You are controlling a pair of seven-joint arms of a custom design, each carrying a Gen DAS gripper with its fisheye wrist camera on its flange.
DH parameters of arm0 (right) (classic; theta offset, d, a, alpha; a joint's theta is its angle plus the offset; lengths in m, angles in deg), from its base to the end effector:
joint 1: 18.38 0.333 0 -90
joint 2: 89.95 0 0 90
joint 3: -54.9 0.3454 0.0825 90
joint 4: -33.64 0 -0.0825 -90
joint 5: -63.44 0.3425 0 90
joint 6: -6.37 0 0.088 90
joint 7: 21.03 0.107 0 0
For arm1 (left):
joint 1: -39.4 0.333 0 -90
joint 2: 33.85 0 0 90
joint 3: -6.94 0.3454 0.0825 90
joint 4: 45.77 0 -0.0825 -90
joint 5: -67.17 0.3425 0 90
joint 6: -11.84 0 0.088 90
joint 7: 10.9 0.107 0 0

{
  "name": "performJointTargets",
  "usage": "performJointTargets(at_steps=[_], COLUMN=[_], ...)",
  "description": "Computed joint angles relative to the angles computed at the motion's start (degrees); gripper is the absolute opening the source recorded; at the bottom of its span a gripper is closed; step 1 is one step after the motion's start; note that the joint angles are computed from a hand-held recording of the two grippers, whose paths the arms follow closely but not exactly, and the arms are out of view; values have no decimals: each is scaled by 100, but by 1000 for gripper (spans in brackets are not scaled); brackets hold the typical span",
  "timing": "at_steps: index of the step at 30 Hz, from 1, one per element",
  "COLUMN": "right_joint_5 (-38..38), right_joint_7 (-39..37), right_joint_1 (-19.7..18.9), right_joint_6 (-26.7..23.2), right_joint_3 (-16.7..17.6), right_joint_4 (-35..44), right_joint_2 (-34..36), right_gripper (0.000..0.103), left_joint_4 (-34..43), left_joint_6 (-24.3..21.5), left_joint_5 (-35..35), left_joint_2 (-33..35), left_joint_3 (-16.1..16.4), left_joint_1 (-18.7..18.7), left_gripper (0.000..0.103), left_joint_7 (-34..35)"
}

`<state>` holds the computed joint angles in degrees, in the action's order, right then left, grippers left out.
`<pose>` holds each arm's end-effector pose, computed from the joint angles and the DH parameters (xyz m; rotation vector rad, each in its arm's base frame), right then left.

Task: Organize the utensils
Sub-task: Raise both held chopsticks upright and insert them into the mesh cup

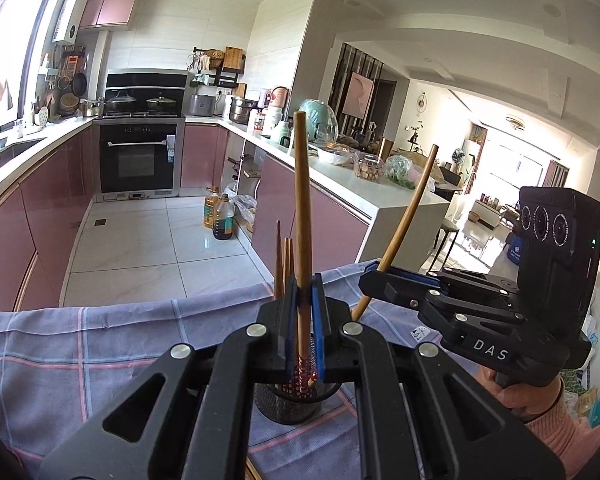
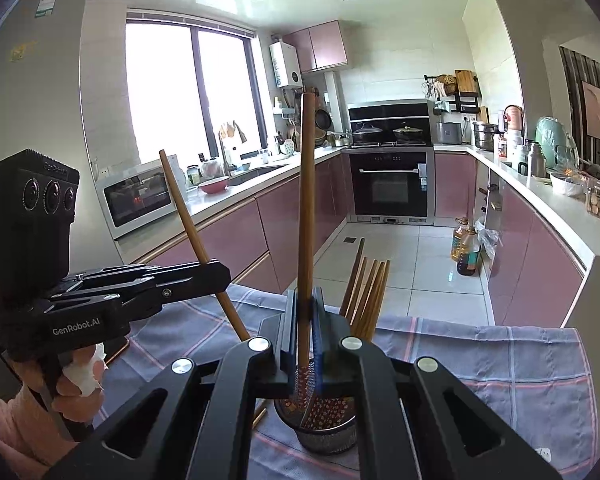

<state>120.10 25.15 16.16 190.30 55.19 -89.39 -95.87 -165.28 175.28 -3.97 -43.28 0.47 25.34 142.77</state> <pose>0.4577 0.2218 0.6031 -1.6753 1.1736 -0.5267 0.4854 -0.1322 0.6200 -1.2908 1.9976 -1.4268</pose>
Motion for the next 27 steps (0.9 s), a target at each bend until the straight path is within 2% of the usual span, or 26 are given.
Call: performJointTargets(at_steps=[9,19,27], right_joint_5=[-625,-1182,-1218], right_joint_7=[701,1273,1459], right_joint_1=[-361,-709,-1021], right_joint_6=[-138,-503,-961], right_joint_3=[219,394,564], right_joint_4=[0,46,215], right_joint_2=[156,325,564], right_gripper=[6,6,6], left_joint_4=[-30,-111,-68], left_joint_6=[149,35,-280], left_joint_5=[849,1930,2786], left_joint_2=[147,204,319], left_joint_3=[-98,-129,-149], left_joint_1=[21,55,115], left_gripper=[8,8,8], left_joint_7=[-659,-1474,-2029])
